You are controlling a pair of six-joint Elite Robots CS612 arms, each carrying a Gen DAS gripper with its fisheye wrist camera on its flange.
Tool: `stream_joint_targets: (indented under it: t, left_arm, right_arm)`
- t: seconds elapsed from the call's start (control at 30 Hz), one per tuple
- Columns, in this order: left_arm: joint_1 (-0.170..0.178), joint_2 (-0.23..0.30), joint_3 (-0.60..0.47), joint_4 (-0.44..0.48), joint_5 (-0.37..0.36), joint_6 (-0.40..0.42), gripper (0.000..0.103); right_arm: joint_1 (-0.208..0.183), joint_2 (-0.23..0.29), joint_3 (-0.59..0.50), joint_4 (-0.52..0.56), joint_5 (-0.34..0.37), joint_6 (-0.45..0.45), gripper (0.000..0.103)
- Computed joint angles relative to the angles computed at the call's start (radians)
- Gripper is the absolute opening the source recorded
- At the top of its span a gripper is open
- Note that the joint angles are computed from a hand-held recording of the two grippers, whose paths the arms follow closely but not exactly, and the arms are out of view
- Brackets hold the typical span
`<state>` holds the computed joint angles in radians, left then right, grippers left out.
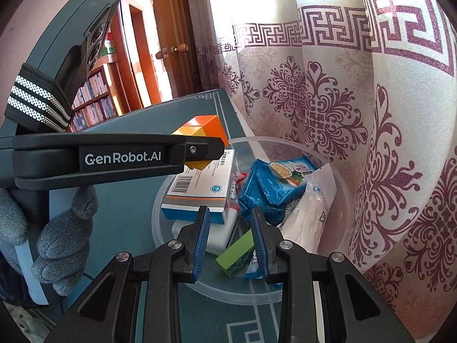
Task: Organize objects
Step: 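Lower the orange-yellow block into the basin and open the left tool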
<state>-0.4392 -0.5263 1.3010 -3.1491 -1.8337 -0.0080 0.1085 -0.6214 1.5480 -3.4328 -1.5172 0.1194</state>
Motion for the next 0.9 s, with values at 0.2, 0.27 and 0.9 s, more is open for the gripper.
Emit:
stream_joint_targets:
  t: [0.2, 0.27, 0.9]
  left_arm:
    - [0.016, 0.003, 0.003, -0.016, 0.027, -0.052, 0.072]
    - [0.019, 0.002, 0.007, -0.020, 0.041, -0.061, 0.072]
    - [0.007, -0.010, 0.048, -0.051, 0.148, -0.045, 0.090]
  right_arm:
    - [0.001, 0.001, -0.003, 0.002, -0.003, 0.001, 0.031]
    - [0.002, 0.002, -0.005, 0.005, -0.003, -0.001, 0.031]
    - [0.002, 0.004, -0.009, 0.005, -0.003, 0.006, 0.032]
